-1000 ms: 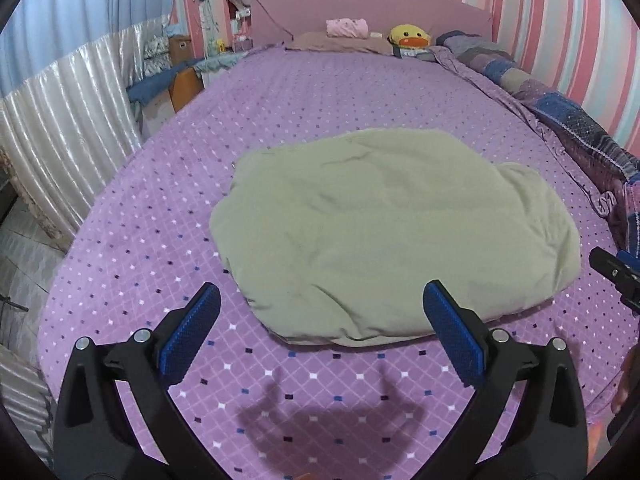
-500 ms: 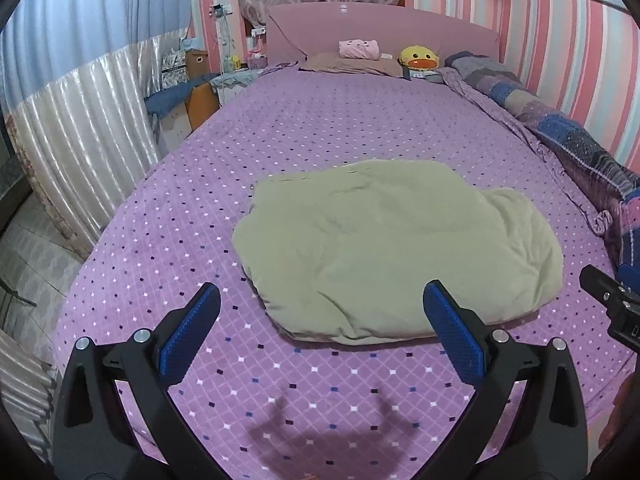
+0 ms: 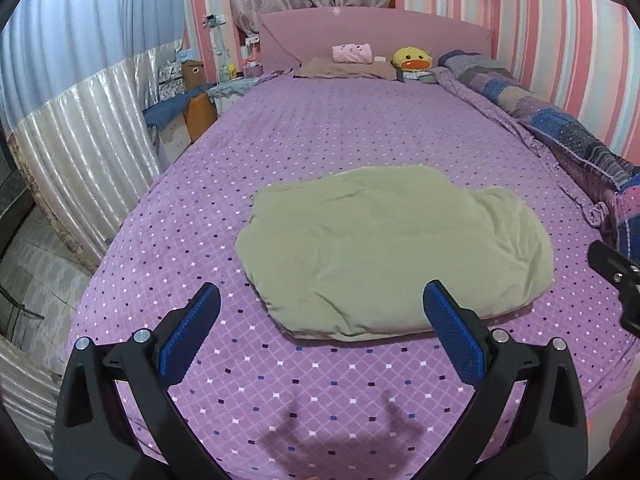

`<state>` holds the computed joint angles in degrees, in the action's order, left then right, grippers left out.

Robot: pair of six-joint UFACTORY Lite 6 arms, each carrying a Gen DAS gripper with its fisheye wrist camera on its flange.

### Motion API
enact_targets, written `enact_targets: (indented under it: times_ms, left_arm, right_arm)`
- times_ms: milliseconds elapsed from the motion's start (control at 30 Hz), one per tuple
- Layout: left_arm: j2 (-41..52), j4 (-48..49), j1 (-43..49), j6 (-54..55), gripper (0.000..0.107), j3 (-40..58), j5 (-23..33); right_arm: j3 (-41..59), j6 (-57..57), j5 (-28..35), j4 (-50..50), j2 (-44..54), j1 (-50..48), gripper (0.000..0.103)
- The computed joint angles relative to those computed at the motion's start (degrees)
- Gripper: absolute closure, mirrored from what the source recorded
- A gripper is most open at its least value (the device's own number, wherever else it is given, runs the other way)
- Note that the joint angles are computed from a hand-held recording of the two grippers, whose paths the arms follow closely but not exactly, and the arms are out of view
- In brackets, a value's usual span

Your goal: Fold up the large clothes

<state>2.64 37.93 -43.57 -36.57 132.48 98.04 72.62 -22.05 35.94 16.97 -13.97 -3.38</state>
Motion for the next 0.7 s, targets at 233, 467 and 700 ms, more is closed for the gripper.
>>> enact_targets:
  times_ms: [233,467,700]
  left_arm:
    - [2.1,3.2,-2.5,0.2,0.007,4.8,2.6]
    - [1.6,2.3,-1.1,0.5,0.007,4.0,2.6]
    - [0.5,1.6,-0.1,0.3,0.007,1.9,1.4]
  right_arm:
    - [0.5,0.4,0.7,0.2,-0.1,-0.2,0.002]
    - [0.3,3.5,-0.1,-3.8,-0.3,1.5,0.002]
    - [0.4,4.6,-0.3,-4.9,0.1,2.0,0.002]
